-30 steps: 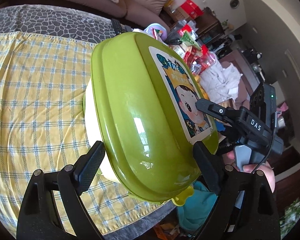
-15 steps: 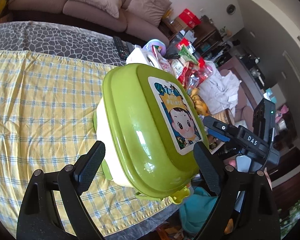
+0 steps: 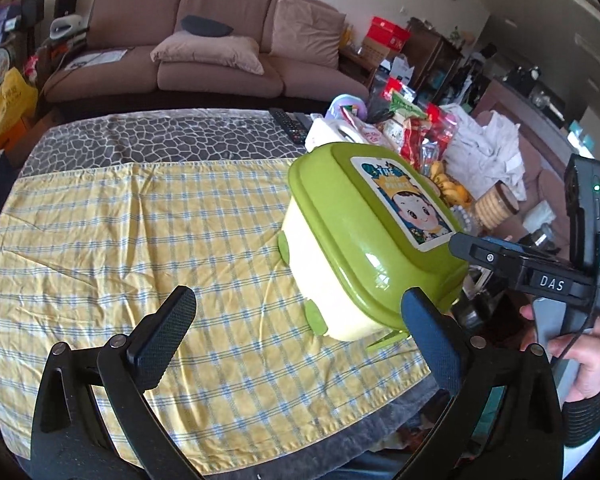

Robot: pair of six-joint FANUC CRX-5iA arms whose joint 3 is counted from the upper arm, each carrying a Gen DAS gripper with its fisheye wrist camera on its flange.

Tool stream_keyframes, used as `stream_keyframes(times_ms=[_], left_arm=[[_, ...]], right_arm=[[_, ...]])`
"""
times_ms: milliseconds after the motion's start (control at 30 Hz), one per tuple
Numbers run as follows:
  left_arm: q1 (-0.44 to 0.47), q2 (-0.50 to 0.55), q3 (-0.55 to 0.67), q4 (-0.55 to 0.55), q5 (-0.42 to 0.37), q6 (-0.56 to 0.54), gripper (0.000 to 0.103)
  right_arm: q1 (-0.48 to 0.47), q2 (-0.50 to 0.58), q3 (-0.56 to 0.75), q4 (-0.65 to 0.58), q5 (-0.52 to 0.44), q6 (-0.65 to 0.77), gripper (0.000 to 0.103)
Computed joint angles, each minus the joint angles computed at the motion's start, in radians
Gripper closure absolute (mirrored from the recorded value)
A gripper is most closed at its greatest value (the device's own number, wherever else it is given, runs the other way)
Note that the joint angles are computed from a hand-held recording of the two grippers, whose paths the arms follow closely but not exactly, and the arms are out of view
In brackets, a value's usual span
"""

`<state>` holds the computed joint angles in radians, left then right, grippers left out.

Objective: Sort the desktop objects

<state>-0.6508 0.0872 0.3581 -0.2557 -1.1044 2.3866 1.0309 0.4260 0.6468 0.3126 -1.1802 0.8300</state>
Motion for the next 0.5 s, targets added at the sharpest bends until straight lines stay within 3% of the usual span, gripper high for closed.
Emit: stream_keyframes(times_ms=[500], left_arm=[[-0.059,-0.134,-0.099,-0.114,-0.075,0.087,0.0]], right_arm=[[0.138,-0.05,-0.129,0.16,0.002,-0.148,0.001]])
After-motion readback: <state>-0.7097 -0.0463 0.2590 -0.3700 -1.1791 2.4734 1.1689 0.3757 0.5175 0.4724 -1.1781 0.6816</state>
